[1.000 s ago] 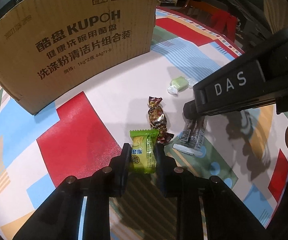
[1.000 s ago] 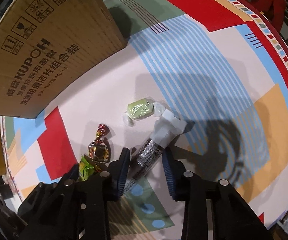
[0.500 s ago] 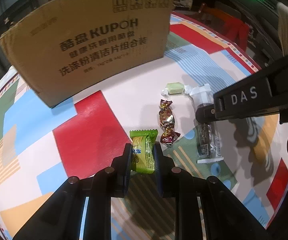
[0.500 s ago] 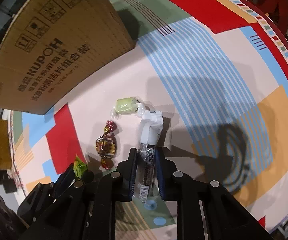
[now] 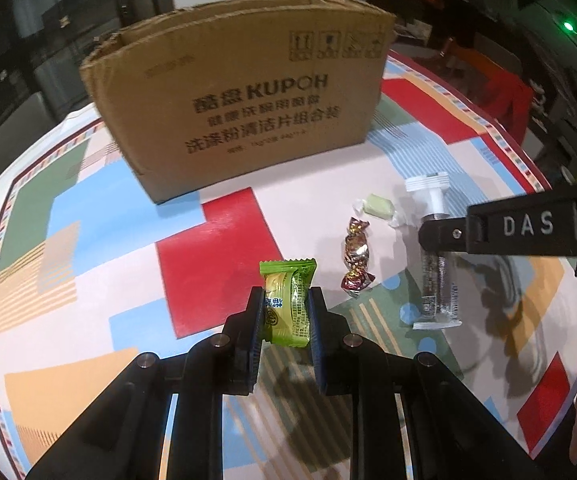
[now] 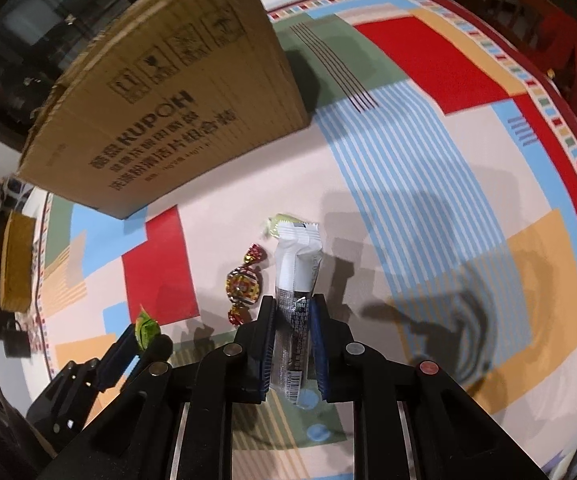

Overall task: Organize snacks
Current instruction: 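Grasp the green candy pack with the left tool while the right tool grasps the clear stick pack, then carry the green candy pack and stick pack with both tools over the box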

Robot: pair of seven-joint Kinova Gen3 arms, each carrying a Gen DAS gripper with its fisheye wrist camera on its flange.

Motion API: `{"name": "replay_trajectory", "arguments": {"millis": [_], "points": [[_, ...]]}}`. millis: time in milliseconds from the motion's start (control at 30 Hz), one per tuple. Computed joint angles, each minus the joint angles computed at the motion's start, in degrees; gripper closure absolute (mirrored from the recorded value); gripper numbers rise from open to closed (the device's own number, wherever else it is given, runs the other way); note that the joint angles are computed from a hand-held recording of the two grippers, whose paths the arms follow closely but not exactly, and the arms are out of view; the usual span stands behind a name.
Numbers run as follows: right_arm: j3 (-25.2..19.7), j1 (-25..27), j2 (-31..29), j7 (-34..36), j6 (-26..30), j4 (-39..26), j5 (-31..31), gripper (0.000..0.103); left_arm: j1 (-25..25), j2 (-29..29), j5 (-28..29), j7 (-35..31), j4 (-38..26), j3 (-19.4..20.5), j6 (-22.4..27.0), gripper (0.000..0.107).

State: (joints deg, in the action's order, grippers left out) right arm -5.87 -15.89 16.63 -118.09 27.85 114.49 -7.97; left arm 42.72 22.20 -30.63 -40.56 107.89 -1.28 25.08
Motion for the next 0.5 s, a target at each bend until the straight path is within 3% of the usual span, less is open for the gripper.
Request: {"name": "replay_trajectory", "arguments": {"millis": [200, 500], "points": [[0.7, -2.4, -3.1, -0.9, -1.8, 1.9, 4.4, 0.084, 3.8, -1.9, -4.3, 8.8, 0.9, -2.8, 1.6, 0.086], [2.4, -7.7, -7.7, -7.5, -6.0, 5.4, 15.0, 0.084, 4.6, -3.8, -11.6, 19.2, 1.0, -0.2, 5.9, 0.086]]}}
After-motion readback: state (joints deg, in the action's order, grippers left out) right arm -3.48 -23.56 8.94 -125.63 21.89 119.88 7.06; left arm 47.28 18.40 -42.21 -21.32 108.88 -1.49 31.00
